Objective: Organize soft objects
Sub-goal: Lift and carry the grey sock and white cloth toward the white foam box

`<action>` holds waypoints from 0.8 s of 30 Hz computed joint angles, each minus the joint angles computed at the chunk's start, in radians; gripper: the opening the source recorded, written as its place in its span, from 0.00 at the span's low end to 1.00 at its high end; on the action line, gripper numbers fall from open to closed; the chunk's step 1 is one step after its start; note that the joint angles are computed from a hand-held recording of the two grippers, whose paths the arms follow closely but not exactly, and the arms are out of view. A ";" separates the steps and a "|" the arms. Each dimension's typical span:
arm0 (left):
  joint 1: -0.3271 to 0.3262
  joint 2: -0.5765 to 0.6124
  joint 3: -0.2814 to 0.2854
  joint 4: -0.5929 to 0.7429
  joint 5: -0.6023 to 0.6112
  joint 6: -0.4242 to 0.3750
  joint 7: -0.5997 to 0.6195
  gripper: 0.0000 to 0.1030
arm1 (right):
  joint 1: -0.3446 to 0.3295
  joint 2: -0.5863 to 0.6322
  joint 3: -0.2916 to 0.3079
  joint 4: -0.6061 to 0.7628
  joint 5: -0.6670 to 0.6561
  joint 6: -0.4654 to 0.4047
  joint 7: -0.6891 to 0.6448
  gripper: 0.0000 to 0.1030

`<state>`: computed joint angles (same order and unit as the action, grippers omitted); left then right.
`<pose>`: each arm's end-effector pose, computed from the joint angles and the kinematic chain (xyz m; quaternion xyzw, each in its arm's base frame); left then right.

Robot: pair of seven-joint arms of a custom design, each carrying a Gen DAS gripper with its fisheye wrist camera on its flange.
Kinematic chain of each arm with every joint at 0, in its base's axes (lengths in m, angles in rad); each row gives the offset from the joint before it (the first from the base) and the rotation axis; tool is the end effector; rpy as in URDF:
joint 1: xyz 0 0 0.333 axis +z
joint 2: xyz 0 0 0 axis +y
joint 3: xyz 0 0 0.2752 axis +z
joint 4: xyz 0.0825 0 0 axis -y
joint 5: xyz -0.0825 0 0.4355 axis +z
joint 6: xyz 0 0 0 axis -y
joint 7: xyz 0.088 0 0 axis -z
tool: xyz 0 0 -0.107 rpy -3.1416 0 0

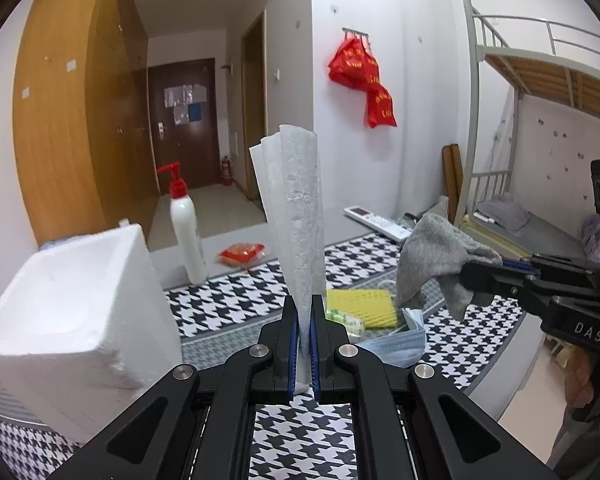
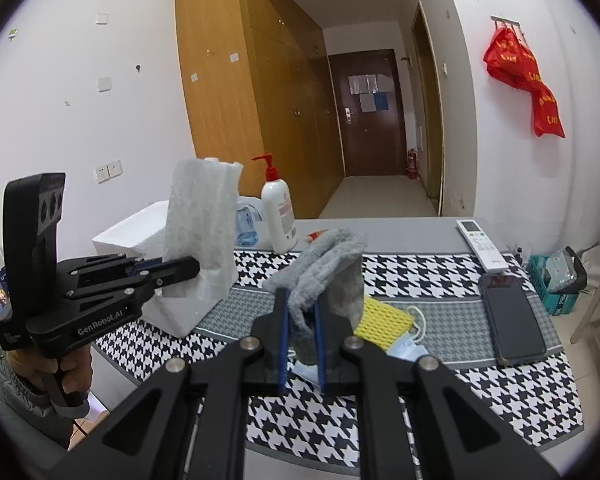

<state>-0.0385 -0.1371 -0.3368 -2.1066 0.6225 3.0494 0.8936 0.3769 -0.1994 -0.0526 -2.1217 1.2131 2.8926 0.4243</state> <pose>0.5477 -0.2723 0.5307 -0.5034 0.6902 -0.4132 0.3156 0.5759 0.1339 0.5220 -0.7029 0.4606 -0.2132 0.4983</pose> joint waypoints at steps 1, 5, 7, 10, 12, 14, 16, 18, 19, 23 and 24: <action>0.007 -0.009 -0.003 -0.005 0.015 0.005 -0.013 0.06 | 0.004 -0.001 -0.001 0.002 0.013 0.001 -0.015 0.14; 0.056 -0.043 -0.037 -0.021 0.074 0.013 -0.084 0.06 | 0.013 -0.009 0.003 0.004 0.037 0.004 -0.041 0.14; 0.067 -0.056 -0.044 -0.030 0.075 0.019 -0.092 0.06 | 0.018 -0.009 0.007 0.007 0.046 0.010 -0.050 0.14; 0.089 -0.075 -0.059 -0.044 0.069 0.029 -0.085 0.06 | 0.025 -0.009 0.011 0.012 0.058 0.021 -0.064 0.14; 0.094 -0.090 -0.060 -0.057 0.041 0.040 -0.060 0.06 | 0.031 -0.010 0.011 0.017 0.077 0.023 -0.078 0.14; 0.130 -0.109 -0.086 -0.071 0.038 0.058 -0.063 0.06 | 0.035 -0.007 0.017 0.022 0.087 0.039 -0.094 0.14; 0.206 -0.137 -0.146 -0.085 0.061 0.071 -0.097 0.06 | 0.039 -0.003 0.020 0.030 0.098 0.044 -0.099 0.14; 0.200 -0.157 -0.131 -0.110 0.021 0.095 -0.058 0.06 | 0.042 0.001 0.027 0.037 0.106 0.057 -0.104 0.14; 0.205 -0.164 -0.131 -0.117 0.008 0.103 -0.045 0.06 | 0.047 0.005 0.029 0.044 0.119 0.066 -0.117 0.14; 0.220 -0.192 -0.125 -0.148 -0.040 0.141 0.004 0.06 | 0.057 0.026 0.043 0.072 0.170 0.092 -0.160 0.14; 0.214 -0.195 -0.116 -0.153 -0.054 0.147 0.022 0.06 | 0.056 0.030 0.048 0.077 0.178 0.097 -0.165 0.14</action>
